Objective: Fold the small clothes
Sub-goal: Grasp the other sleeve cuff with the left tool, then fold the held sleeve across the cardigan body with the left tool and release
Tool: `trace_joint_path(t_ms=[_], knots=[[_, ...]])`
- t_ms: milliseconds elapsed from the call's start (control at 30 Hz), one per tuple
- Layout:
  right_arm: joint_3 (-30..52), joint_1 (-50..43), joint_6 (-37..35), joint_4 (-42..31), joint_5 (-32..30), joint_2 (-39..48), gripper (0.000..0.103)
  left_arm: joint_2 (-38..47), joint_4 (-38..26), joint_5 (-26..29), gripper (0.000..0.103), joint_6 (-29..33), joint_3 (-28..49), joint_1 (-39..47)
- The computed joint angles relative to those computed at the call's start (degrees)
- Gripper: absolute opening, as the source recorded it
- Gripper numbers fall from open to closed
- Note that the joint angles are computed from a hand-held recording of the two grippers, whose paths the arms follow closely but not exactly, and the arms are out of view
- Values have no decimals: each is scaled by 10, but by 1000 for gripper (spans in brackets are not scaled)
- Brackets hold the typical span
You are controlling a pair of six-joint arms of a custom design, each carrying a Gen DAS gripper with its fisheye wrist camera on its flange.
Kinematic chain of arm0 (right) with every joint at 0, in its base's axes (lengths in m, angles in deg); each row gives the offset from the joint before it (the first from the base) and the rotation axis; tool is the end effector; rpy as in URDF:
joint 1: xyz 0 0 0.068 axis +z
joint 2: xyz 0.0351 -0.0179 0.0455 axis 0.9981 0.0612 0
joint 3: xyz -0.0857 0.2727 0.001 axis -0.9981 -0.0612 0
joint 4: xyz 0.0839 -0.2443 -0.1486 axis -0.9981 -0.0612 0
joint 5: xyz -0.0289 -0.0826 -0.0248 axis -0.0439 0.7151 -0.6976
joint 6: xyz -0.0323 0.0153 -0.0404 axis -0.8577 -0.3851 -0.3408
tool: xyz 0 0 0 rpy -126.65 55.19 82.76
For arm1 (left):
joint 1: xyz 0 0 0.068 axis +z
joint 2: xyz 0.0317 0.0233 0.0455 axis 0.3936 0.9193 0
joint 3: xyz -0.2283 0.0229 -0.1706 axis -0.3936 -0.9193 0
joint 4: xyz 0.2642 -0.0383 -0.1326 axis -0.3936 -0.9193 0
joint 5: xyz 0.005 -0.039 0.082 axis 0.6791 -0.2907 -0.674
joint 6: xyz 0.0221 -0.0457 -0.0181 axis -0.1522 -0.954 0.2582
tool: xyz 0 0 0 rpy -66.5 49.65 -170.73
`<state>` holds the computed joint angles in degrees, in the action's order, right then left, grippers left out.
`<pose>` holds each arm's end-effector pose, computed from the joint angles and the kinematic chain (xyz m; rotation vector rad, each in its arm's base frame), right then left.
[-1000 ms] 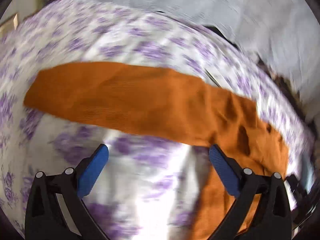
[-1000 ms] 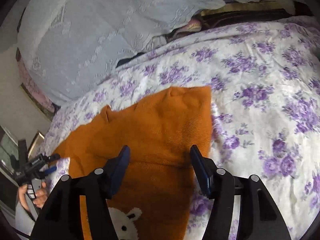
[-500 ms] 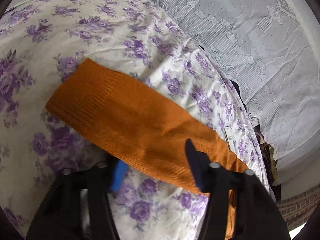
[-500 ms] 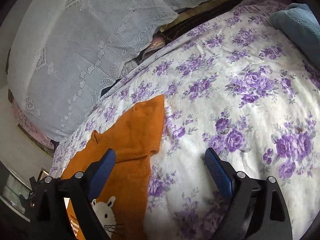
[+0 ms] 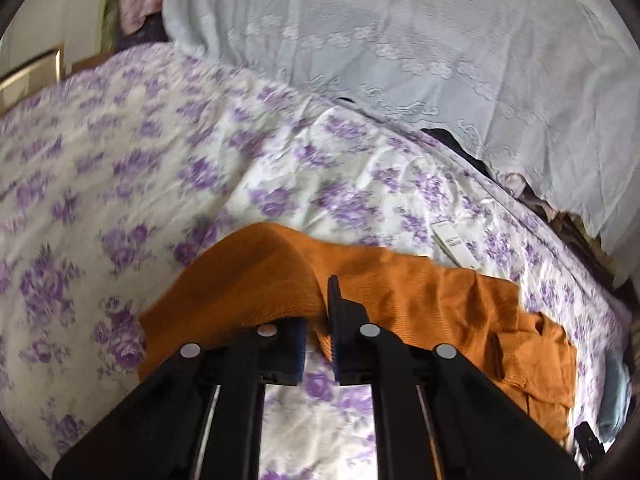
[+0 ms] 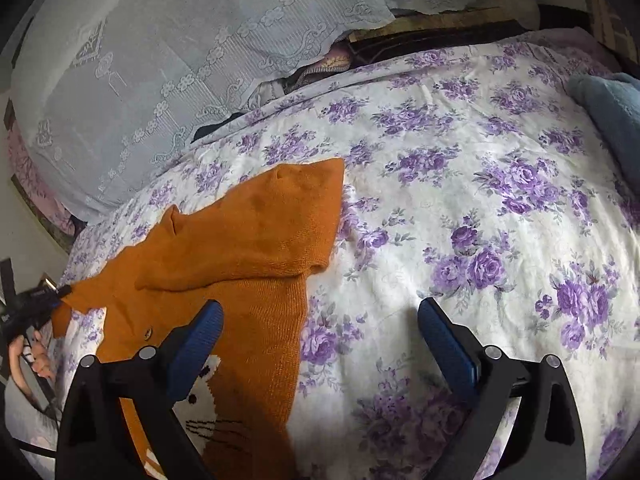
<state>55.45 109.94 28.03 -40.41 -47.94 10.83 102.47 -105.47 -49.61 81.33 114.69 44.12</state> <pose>0.1048 0.0363 0.1636 0.4703 2.2425 0.3168 0.2434 0.0802 0.2123 -0.3048 2.3006 -0.2489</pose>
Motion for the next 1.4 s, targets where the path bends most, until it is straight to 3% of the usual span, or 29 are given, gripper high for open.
trace_joint_path(t_ms=[133,467,867,1400], knots=[[5,35,4,4,29,13,98,-48,-28,-33,8,6,6,-44],[3,20,-2,6,12,10,99,-99,-61,-128,8,7,21,-174],[2,9,0,8,-7,10,99,-80,-58,-227,8,-38,42,-340],[0,-12,-7,27,-31,23,99,-7,-31,-308,8,-100,68,-523]])
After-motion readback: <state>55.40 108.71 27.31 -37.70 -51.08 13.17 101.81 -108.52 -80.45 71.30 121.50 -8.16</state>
